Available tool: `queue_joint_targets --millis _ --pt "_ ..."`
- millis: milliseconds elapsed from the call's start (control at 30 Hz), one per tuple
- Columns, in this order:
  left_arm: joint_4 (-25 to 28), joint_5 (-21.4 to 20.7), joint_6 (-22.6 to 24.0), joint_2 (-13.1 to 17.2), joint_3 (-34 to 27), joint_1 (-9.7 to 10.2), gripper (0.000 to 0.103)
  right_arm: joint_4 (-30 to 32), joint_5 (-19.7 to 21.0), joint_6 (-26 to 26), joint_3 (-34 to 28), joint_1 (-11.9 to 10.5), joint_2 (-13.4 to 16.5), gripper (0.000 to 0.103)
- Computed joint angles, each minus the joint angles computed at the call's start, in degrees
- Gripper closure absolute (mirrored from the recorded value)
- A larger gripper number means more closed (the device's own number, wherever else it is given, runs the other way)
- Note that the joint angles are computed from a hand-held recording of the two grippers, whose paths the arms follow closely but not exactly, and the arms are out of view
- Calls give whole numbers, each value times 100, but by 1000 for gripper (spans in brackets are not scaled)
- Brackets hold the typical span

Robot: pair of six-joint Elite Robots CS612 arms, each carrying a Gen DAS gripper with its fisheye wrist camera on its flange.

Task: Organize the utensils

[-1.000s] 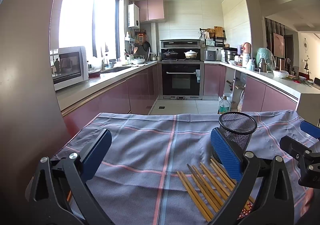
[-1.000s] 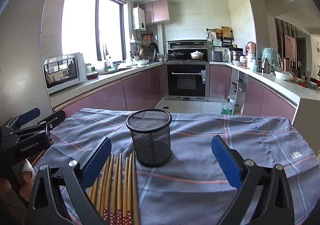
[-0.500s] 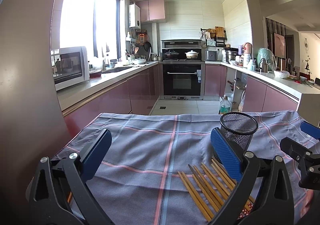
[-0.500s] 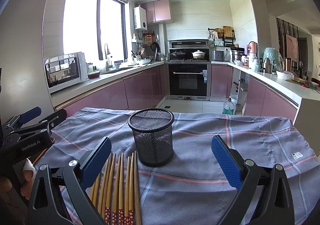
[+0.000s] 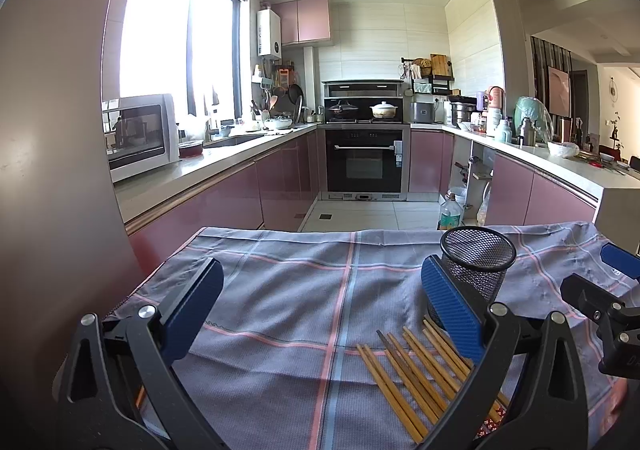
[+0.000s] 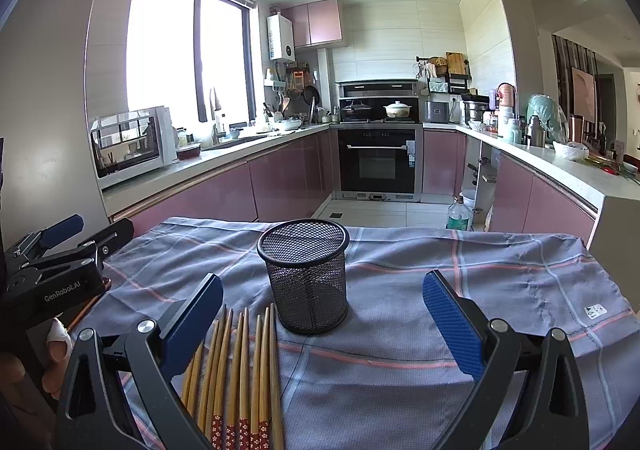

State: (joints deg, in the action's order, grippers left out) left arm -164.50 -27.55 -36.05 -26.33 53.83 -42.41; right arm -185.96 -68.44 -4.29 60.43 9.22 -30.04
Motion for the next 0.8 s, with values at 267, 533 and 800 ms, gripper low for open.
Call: queue_joint_targets --millis 267,533,800 --pt "-20 -12 11 -2 -2 2 5 7 20 -7 -10 -2 7 6" --pt "-13 -16 5 -4 -3 0 5 7 12 1 -4 0 6 6" --pt "4 -45 -15 -3 -10 7 5 5 8 12 -18 3 15 6"
